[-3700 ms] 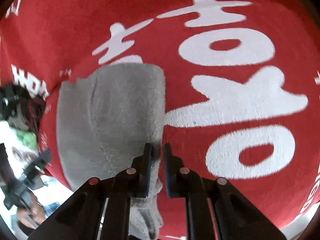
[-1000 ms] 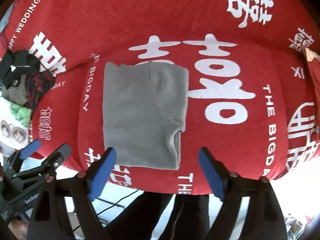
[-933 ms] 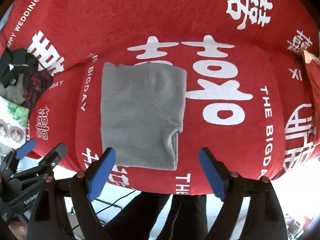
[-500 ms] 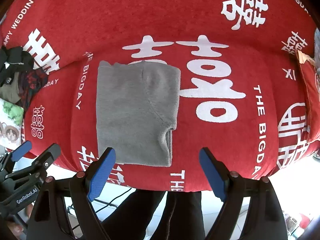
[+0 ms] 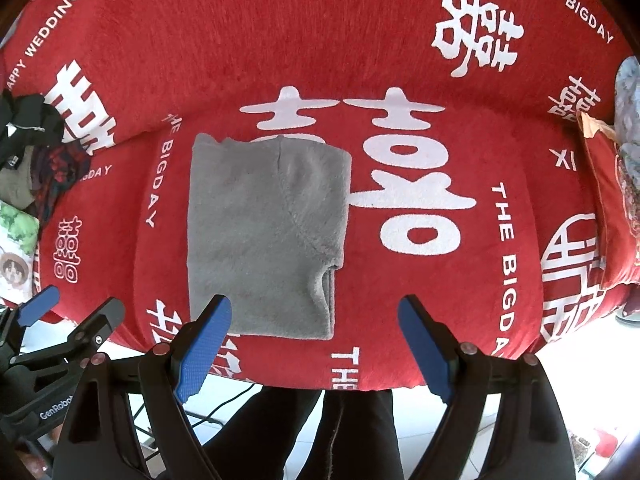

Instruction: Fold small clothes

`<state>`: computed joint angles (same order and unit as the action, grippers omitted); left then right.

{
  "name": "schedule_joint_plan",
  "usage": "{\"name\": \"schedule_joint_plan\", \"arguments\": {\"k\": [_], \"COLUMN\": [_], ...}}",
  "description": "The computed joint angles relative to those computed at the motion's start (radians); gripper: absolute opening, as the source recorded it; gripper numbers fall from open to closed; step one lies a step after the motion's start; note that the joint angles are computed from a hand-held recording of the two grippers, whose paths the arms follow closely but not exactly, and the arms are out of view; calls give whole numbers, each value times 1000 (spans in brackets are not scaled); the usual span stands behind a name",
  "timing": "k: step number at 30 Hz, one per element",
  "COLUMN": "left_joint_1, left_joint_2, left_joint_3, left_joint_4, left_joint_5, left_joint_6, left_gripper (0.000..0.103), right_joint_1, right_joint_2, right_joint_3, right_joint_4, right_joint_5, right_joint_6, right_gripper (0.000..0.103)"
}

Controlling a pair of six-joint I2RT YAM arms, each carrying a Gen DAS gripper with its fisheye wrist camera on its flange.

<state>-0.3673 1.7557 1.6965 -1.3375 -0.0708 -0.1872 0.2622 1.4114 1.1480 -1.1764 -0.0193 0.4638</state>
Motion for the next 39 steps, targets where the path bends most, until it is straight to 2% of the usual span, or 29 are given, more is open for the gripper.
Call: {"name": "schedule_joint_plan", "arguments": {"k": [22,39], "left_joint_1": [8,9], "left_joint_2": [4,4], "left_joint_3": [6,6], "left_joint_4": [1,1], "left_joint_5": [0,1], "left_joint_6": [16,12], "left_gripper": [102,102], "right_joint_1": [29,18], "right_joint_2": [10,30], "right_joint_3": [5,18], "right_joint_4": [-4,0], "right_joint_5": [13,14], "right_joint_6": [36,15], "right_gripper": [88,88]}}
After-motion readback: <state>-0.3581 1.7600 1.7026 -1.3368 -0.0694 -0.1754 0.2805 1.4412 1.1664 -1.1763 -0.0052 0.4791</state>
